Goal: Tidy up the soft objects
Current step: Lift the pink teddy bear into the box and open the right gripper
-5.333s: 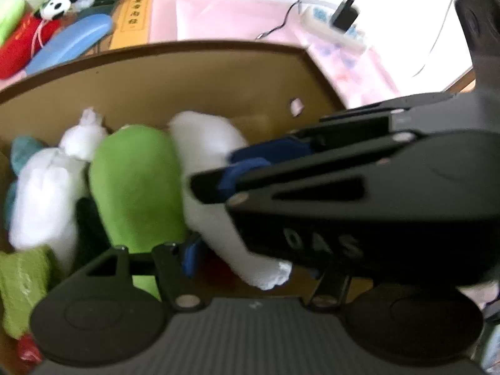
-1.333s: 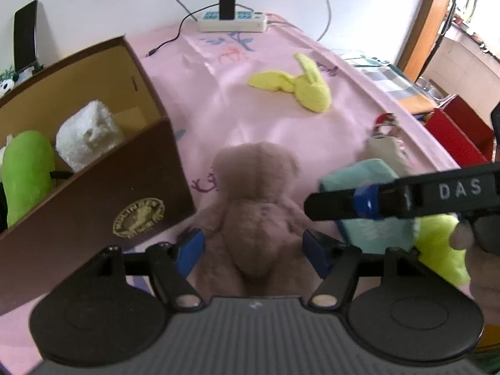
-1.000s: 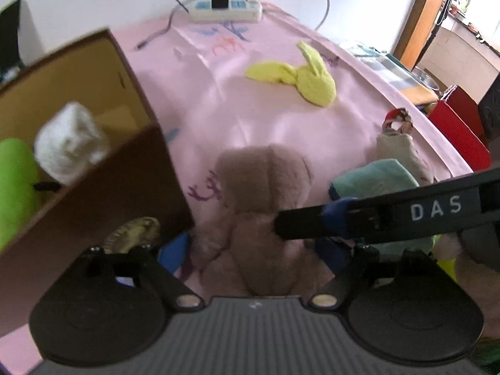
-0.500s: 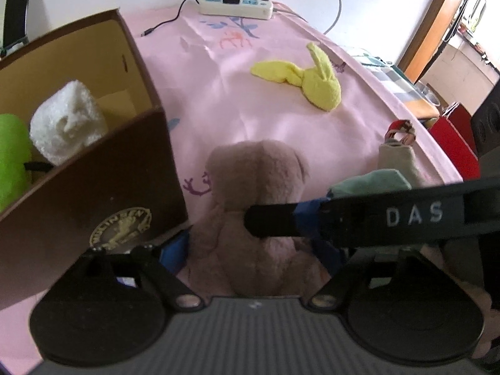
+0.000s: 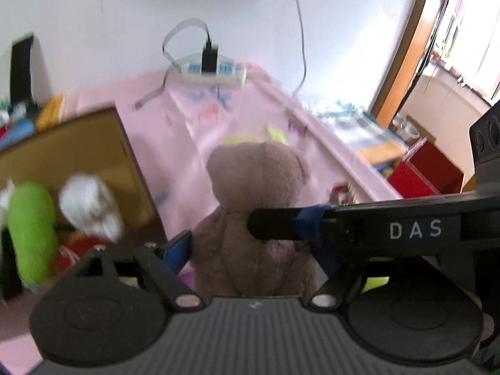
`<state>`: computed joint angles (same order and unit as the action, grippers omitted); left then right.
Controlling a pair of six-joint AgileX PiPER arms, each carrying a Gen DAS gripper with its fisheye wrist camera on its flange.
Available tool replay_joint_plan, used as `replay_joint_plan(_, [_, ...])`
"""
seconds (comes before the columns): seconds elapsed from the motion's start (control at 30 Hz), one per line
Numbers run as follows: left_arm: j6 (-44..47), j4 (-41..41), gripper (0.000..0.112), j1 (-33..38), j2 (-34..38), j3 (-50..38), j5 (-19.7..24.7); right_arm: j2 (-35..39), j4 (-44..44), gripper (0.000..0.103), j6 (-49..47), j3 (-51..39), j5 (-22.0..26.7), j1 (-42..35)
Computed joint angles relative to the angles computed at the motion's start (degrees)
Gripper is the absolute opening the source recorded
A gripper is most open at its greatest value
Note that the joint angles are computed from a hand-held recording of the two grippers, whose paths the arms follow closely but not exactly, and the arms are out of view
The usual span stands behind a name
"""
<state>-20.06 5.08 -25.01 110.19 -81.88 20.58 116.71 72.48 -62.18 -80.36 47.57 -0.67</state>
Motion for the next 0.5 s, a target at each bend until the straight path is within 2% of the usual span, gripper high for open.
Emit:
replay_joint_plan(0.17, [-6.2,9.0,0.079,1.6,-5.4,1.1,-1.5,-1.3,3.4,0.021,-3.0,-4.2,0.3,2.0])
replay_joint_plan(0.3, [-9.8,13.9,0.079,4.9,-8.6,1.4,-2.6,0.1,4.2,0.021,-3.2,-11.3,0.9,4.9])
replay_joint_plan(0.4, [-14.3,19.8,0.079,7.2,-10.2,1.3,-2.8,3.1,2.5,0.021,-0.9,-19.5,1.6,7.8])
replay_joint_plan(0.5, [-14.3,19.9,0.079,10.4,-10.2,0.6,-2.5,9.0,-4.2,0.021,7.6,-32.5,3.6,10.9])
